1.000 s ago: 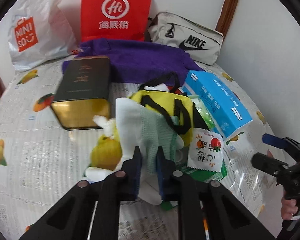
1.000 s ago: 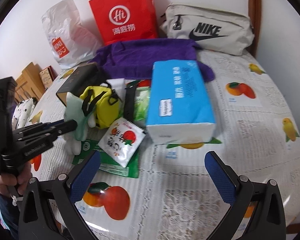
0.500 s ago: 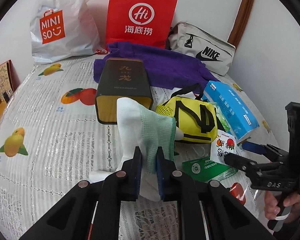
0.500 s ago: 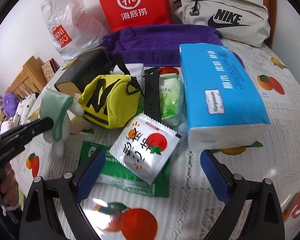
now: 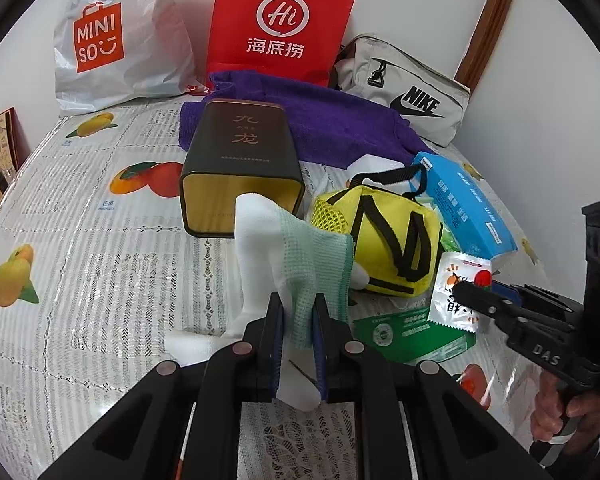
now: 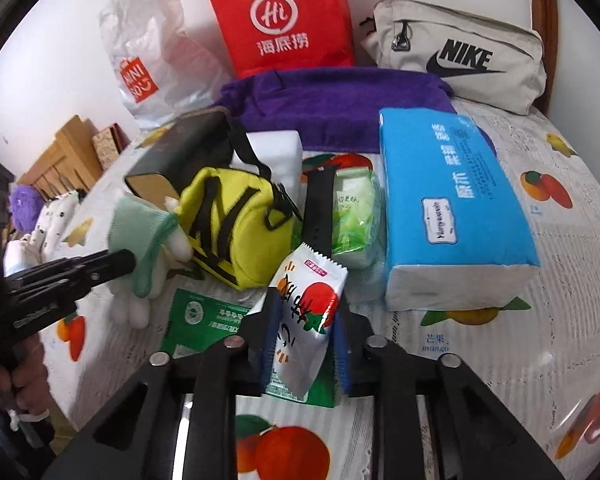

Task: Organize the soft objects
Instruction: 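Carry the glove with the left tool while the right tool carries the sachet to the purple towel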

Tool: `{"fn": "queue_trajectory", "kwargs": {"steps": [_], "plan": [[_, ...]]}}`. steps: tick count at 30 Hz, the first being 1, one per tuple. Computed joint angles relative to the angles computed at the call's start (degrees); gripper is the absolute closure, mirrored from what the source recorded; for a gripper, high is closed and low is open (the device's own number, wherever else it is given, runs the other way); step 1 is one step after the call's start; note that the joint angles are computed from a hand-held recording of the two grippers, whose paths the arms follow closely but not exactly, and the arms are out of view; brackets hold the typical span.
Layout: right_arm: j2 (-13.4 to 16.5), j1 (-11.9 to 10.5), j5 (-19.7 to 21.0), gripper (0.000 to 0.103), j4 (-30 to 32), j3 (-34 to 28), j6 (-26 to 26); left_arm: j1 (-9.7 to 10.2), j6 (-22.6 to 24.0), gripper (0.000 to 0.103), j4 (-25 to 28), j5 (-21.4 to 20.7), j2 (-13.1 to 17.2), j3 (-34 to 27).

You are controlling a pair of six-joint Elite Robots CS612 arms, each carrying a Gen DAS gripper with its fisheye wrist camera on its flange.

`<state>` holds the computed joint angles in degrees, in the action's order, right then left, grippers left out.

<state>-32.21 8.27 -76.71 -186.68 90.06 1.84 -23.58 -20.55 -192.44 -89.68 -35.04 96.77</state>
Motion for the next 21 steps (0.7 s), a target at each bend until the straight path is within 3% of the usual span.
{"fn": "queue_trajectory", "kwargs": {"steps": [6, 21], "plan": [[-1.4, -0.4, 0.7, 0.096, -2.1, 1.8, -1.5, -0.17, -0.5, 0.09, -0.7, 0.0, -0.6, 0.4], [-4.2, -1.9, 1.2, 0.096, -5.2, 3.1, -2.1, -0.79, 1.7, 0.09, -0.4, 3.2, -4.3, 0.9]]}}
